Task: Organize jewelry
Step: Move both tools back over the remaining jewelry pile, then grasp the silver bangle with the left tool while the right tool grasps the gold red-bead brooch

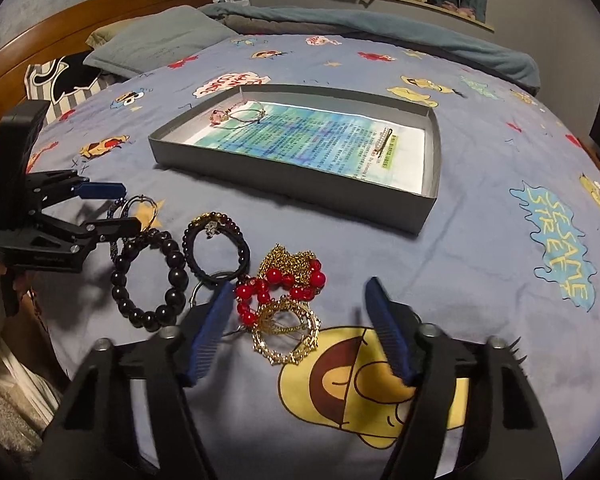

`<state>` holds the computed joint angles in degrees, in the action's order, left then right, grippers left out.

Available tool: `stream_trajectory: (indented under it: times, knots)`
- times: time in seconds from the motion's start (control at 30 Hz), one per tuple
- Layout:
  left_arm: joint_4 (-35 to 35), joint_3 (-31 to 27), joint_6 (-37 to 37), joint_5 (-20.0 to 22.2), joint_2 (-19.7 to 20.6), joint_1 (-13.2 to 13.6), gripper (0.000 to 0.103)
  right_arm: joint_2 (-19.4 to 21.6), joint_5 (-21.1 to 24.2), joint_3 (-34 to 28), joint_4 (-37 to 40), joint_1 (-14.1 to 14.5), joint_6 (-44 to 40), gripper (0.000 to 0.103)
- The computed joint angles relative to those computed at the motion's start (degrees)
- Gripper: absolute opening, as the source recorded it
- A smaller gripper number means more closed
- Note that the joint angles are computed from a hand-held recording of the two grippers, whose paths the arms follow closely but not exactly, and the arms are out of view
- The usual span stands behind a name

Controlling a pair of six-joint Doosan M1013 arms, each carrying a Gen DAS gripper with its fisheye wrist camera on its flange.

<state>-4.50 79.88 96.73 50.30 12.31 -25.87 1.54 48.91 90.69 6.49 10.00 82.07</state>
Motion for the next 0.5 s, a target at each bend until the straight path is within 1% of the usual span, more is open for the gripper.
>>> stream_trajectory:
  times: [0.07,0.23,0.3,0.43,0.5]
  knots:
    - [0.4,-0.1,-0.1,0.1,0.1,0.0,0.069,0.1,1.1,-0.2,1.3,-0.2,-1.2,0.042]
    - [1.1,0.2,-0.1,-0.4,0.0,-0.3,0.069,0.2,2.4,-0.1,2.0,0.0,-2.3,0.041]
    - [0.3,0.3,0.6,-1.1,-0.1,-0.2,0.069,0.1,2.3,0.0,2.1,0.0,-2.5,0.036]
    - [0.2,0.7,1.4,-2.6,-0.4,-0.6,0.069,-0.1,2.4,0.2,2.7,-0.2,-2.8,0.033]
    - [0.4,0.5,1.8,-2.2,-0.2,-0.9,0.069,-0.1,2.5,0.2,2.6,-0.2,-2.6,0.032]
